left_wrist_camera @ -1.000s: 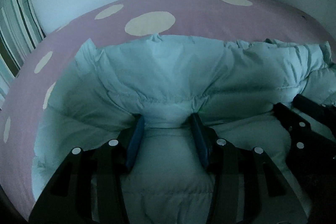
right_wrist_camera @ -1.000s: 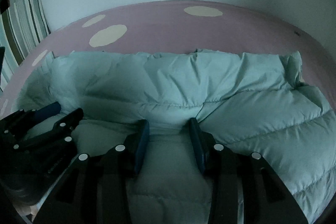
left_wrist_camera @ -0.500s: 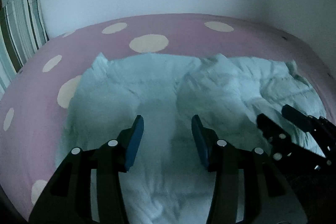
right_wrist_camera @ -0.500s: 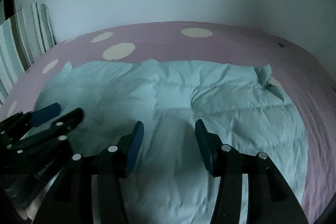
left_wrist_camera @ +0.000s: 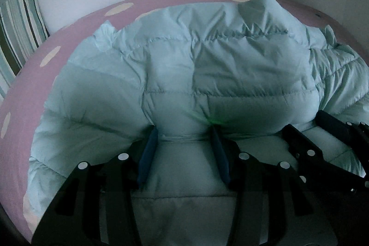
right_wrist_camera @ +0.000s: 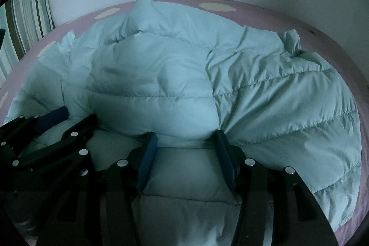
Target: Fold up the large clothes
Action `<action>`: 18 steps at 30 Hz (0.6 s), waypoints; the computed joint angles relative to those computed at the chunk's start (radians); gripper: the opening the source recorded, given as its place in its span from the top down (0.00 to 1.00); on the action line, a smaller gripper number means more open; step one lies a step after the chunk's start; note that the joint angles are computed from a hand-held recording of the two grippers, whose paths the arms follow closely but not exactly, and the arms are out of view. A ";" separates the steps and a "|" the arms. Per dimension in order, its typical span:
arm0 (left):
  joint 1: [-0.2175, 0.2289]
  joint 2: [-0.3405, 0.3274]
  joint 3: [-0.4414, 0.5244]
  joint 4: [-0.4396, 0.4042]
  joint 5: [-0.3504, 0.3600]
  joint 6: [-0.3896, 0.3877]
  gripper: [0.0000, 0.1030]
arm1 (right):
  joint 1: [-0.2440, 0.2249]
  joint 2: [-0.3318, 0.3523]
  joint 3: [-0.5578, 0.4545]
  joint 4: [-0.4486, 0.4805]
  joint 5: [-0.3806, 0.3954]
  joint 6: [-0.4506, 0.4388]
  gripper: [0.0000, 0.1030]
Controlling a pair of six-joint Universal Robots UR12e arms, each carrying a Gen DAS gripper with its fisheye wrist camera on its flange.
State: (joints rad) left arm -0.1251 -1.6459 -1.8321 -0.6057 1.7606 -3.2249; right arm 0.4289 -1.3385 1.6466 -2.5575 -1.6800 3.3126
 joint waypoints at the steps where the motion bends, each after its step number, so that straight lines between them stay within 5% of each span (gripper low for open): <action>1: 0.002 0.006 0.000 0.007 -0.005 0.007 0.54 | 0.000 -0.003 0.000 -0.006 0.002 -0.002 0.49; 6: 0.031 0.056 -0.019 0.032 -0.010 -0.002 0.54 | -0.029 -0.064 0.040 -0.061 0.032 0.044 0.49; 11: 0.102 0.096 -0.049 0.033 0.023 -0.083 0.47 | -0.068 -0.115 0.089 -0.095 -0.047 0.066 0.49; 14: 0.142 0.095 -0.058 -0.006 0.029 -0.128 0.46 | -0.097 -0.130 0.111 -0.067 -0.069 0.103 0.49; 18: 0.172 0.077 -0.055 -0.066 -0.030 -0.114 0.44 | -0.128 -0.116 0.114 0.019 0.000 0.124 0.46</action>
